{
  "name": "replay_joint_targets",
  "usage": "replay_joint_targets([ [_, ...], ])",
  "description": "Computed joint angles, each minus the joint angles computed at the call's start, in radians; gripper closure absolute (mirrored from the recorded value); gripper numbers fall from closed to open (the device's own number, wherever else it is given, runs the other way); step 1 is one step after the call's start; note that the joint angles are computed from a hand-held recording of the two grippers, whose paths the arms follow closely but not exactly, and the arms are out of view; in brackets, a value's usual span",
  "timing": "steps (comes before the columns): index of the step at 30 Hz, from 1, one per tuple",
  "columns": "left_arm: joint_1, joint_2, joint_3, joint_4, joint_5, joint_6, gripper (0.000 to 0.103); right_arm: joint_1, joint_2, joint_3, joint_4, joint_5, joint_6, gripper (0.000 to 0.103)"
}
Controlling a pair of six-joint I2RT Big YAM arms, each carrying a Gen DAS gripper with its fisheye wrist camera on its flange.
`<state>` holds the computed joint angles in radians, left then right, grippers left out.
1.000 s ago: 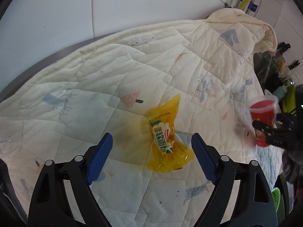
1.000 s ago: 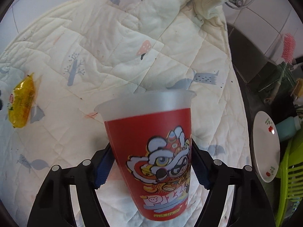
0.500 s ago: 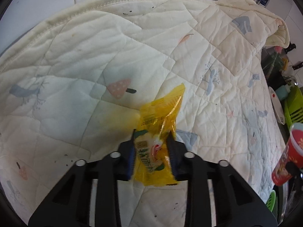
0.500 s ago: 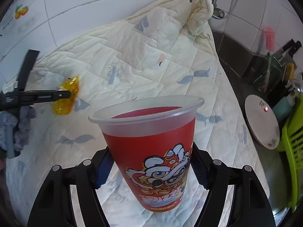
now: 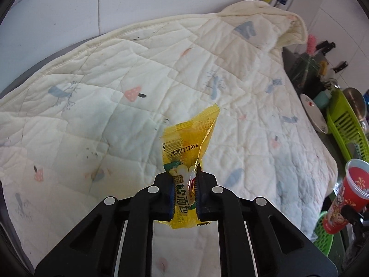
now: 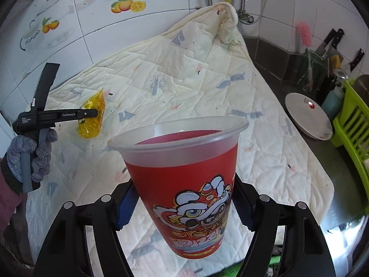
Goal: Collect trash
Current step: 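Carry the red cup over the basket with right tool while left tool lifts the packet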
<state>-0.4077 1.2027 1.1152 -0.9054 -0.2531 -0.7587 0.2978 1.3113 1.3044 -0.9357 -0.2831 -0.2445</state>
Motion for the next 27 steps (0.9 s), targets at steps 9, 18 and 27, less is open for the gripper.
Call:
replay_joint_targets([
  [9,-0.222,-0.052,0.03,-0.064,-0.104,-0.084,0.091,-0.131,-0.176,-0.14,-0.052,-0.023,-0.039,0.033],
  [18,-0.419,-0.003,0.105,-0.082,-0.17,-0.141,0.091,-0.358,-0.305,-0.249,-0.15,-0.032,-0.16,0.033],
  [27,-0.541,0.1,0.199,-0.038,-0.159,-0.123,0.091,-0.579,-0.335,-0.288,-0.233,-0.008,-0.276,0.033],
])
